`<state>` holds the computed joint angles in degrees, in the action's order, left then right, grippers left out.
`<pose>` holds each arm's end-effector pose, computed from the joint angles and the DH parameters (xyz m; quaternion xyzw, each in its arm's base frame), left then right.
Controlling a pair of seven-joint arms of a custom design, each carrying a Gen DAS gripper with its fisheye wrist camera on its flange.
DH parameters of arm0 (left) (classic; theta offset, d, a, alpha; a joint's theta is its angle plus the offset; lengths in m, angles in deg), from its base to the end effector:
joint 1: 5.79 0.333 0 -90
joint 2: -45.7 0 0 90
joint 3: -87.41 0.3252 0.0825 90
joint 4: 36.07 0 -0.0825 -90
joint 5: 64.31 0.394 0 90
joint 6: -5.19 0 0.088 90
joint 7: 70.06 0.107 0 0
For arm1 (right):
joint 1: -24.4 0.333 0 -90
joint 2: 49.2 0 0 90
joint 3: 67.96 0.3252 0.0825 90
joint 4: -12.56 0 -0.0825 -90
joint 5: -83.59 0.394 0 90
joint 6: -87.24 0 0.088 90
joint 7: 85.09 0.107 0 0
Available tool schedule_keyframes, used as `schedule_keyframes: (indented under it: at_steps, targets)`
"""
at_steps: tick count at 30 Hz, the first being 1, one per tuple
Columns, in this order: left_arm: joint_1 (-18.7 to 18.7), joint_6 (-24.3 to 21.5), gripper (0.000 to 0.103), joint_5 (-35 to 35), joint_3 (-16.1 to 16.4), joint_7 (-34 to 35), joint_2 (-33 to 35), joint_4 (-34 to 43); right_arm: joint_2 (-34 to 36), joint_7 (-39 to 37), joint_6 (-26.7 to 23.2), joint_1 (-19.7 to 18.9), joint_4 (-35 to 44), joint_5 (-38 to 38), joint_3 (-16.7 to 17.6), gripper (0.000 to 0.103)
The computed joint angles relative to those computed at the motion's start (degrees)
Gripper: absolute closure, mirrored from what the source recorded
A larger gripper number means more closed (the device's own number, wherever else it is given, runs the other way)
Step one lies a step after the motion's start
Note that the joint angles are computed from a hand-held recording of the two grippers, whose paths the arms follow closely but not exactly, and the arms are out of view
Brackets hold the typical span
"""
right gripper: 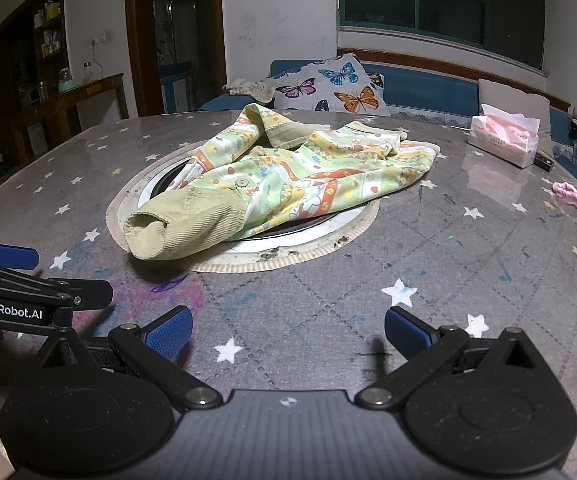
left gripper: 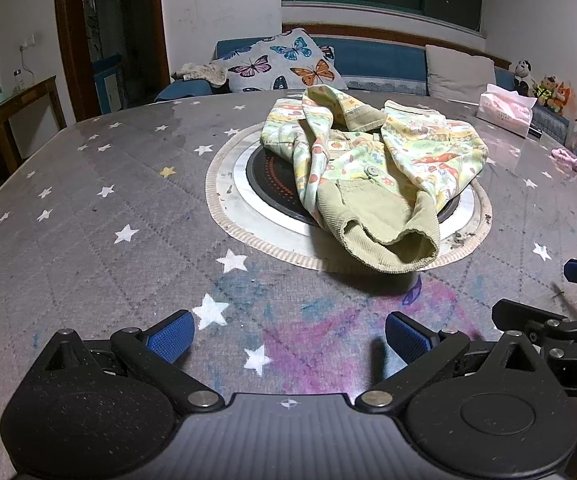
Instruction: Fold clothes
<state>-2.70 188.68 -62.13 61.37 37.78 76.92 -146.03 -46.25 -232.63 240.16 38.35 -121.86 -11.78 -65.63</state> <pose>0.6469 -0.2358 0.3260 -0.4300 0.8120 -0.3435 0.1943 0.4873 0.1731 0.3182 -0.5067 0.7462 -0.3465 0.2576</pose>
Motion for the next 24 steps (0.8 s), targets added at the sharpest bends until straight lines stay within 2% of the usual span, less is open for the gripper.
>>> schedule_keyframes:
  at_steps: [24]
  targets:
    - [-3.24, -2.54, 0.0, -1.21, 2.95, 0.43, 1.87, 4.6, 2.71, -0.97, 3.14, -1.08, 3.03, -0.43, -1.11, 0.0]
